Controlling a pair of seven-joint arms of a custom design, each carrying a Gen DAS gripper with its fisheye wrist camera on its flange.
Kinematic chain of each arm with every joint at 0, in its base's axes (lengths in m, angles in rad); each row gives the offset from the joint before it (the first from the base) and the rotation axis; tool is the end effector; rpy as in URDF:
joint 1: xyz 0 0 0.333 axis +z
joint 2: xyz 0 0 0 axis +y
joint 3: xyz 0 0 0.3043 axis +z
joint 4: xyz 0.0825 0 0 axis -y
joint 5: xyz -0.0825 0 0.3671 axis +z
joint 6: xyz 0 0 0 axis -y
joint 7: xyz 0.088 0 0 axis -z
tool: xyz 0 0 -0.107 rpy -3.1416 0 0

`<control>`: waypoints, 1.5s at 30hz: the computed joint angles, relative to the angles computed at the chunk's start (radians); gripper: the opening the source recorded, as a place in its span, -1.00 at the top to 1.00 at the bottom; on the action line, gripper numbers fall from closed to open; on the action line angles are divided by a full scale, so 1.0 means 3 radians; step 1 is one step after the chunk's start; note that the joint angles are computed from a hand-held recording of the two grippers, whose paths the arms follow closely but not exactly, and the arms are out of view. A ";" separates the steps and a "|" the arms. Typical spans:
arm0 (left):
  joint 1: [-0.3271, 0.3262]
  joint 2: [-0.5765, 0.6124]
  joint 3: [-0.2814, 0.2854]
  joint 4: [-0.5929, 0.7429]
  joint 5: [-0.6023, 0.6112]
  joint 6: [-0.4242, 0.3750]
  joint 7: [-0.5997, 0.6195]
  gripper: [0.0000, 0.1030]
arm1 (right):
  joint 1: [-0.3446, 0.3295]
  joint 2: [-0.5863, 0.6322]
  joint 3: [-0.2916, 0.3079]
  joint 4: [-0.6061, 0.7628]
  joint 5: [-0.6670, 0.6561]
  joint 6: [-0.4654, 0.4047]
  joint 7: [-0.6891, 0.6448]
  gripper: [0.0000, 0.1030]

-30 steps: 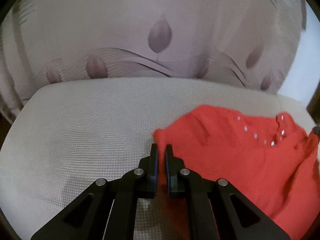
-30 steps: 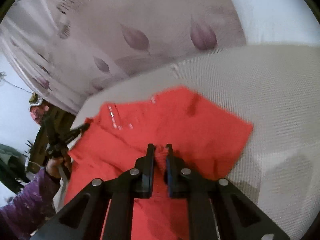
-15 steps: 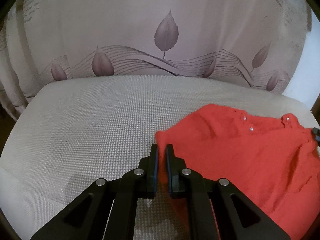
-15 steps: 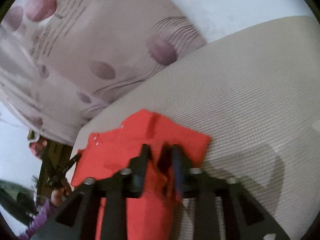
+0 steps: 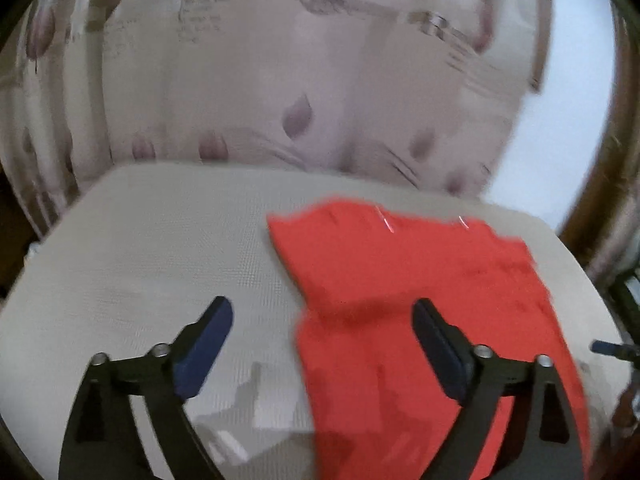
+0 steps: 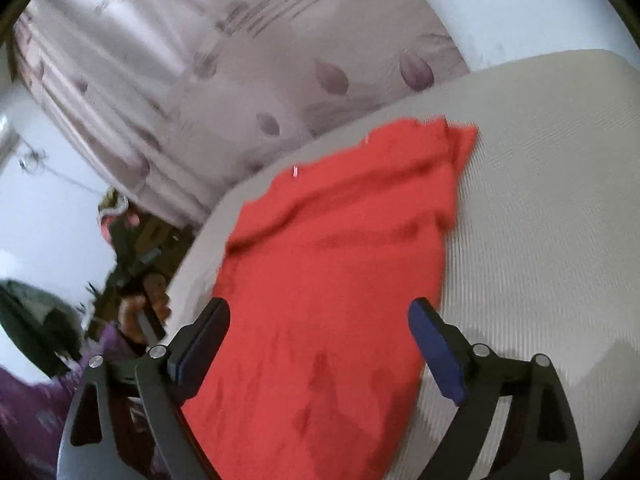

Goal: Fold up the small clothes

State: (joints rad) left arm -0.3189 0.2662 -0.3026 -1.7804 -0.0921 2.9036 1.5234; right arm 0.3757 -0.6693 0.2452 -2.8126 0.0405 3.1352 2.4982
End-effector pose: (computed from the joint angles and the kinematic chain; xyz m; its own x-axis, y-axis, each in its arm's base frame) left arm 0.5518 -0.3628 0.5130 -0.5028 -0.8420 0.1954 -0.6373 0.2084 -0.7419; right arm 0.2992 0.2178 0.5015 -0.0302 -0.8071 -0.5897 -0.6682 0.4551 -0.5886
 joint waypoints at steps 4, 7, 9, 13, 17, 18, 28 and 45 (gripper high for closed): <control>0.0394 -0.0586 -0.0479 -0.0734 -0.1242 -0.0293 0.1071 -0.82 | 0.0124 -0.0559 0.0461 -0.0314 0.0118 -0.0359 0.0570 -0.73; 0.0331 -0.0978 -0.0445 -0.1175 -0.2018 -0.0478 0.1735 -0.82 | 0.0200 -0.0784 0.0692 -0.0397 0.0080 -0.0673 0.0947 -0.73; 0.0218 -0.1171 -0.0339 -0.1387 -0.2465 -0.0554 0.2099 -0.82 | 0.0249 -0.0822 0.0765 -0.0462 0.0044 -0.0603 0.1127 -0.73; 0.0022 -0.1321 -0.0065 -0.1559 -0.3001 -0.0853 0.2351 -0.82 | 0.0124 -0.0719 0.1008 -0.0374 -0.0176 -0.0534 0.1376 -0.74; -0.0186 -0.1433 0.0196 -0.1695 -0.3661 -0.0962 0.2831 -0.82 | 0.0058 -0.0409 0.1131 -0.0179 -0.0410 -0.0375 0.1471 -0.72; -0.0221 -0.1474 0.0230 -0.1745 -0.3807 -0.0962 0.2930 -0.81 | 0.0040 -0.0367 0.1161 -0.0151 -0.0454 -0.0328 0.1521 -0.71; -0.0311 -0.1602 0.0313 -0.1952 -0.4583 -0.1113 0.3240 -0.03 | -0.0260 0.0477 0.1432 -0.0187 -0.0117 0.1140 0.1840 0.51; -0.0273 -0.1816 0.0199 -0.2152 -0.4492 -0.1305 0.2867 -0.85 | -0.0261 0.0325 0.1636 -0.0252 0.0465 0.1233 0.1471 0.60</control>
State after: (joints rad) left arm -0.4008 -0.2786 -0.2428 -2.4260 -1.4398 2.5122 2.3835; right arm 0.2975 -0.5718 0.7360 -2.8882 0.1800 3.5052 2.9396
